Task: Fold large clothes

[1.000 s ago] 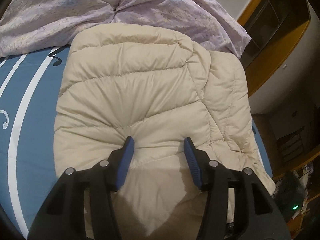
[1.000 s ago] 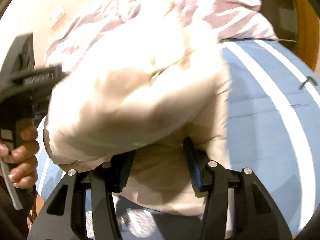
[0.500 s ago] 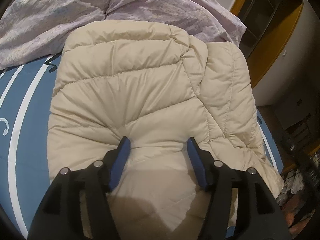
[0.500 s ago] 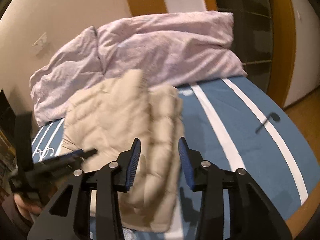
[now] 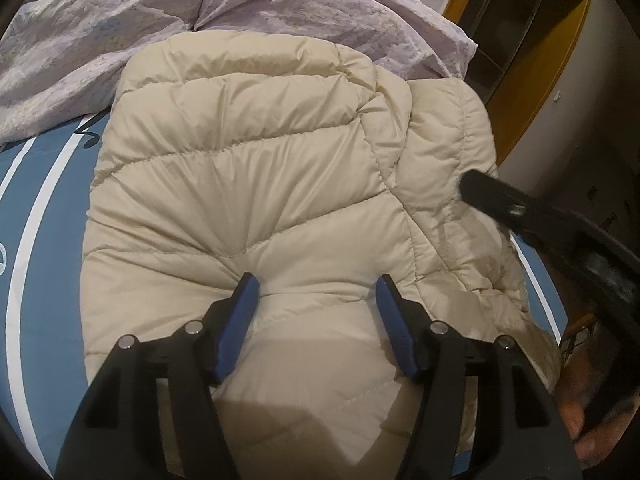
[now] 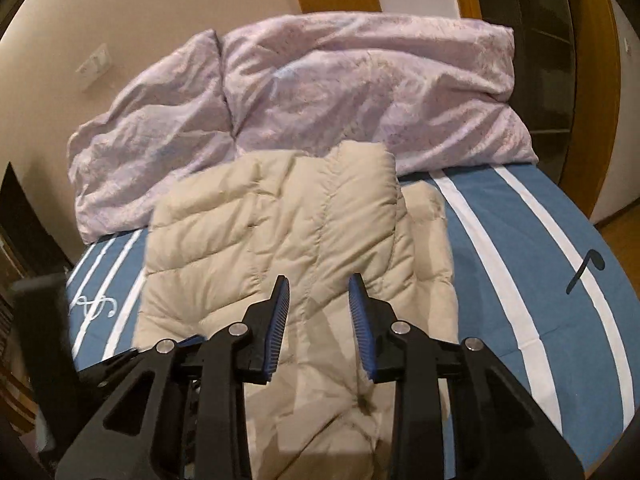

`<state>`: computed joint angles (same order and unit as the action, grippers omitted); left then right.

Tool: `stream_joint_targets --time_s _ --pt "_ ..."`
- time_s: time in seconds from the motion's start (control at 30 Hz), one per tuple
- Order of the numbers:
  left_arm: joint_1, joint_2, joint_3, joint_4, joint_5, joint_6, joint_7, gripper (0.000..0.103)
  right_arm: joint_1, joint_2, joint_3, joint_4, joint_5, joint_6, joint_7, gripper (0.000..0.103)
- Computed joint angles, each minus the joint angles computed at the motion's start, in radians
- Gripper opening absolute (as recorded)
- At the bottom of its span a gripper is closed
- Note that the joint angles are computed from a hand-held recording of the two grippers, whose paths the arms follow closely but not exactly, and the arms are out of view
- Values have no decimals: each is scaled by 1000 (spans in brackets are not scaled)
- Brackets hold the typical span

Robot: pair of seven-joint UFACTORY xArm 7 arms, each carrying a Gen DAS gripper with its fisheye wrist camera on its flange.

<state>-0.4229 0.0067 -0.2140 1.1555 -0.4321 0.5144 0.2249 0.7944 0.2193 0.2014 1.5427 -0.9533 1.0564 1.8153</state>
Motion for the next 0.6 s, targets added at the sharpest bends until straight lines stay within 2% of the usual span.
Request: stream_joint_targets --time_s 0.23,0.4,0.5,0.6 --pt "-1 -17 3 -26 -104 -3 101 62 -43 -23 2 -113 95 -73 45 25" --pt "-9 -33 3 -42 -148 -2 144 62 -36 -17 14 -135 101 -41 49 25" --pt "-11 -49 7 -33 -137 18 145 61 -25 -9 16 -137 91 -13 47 25" --pt "-8 -56 14 -8 -108 30 131 61 -30 -19 13 -159 89 -34 65 25"
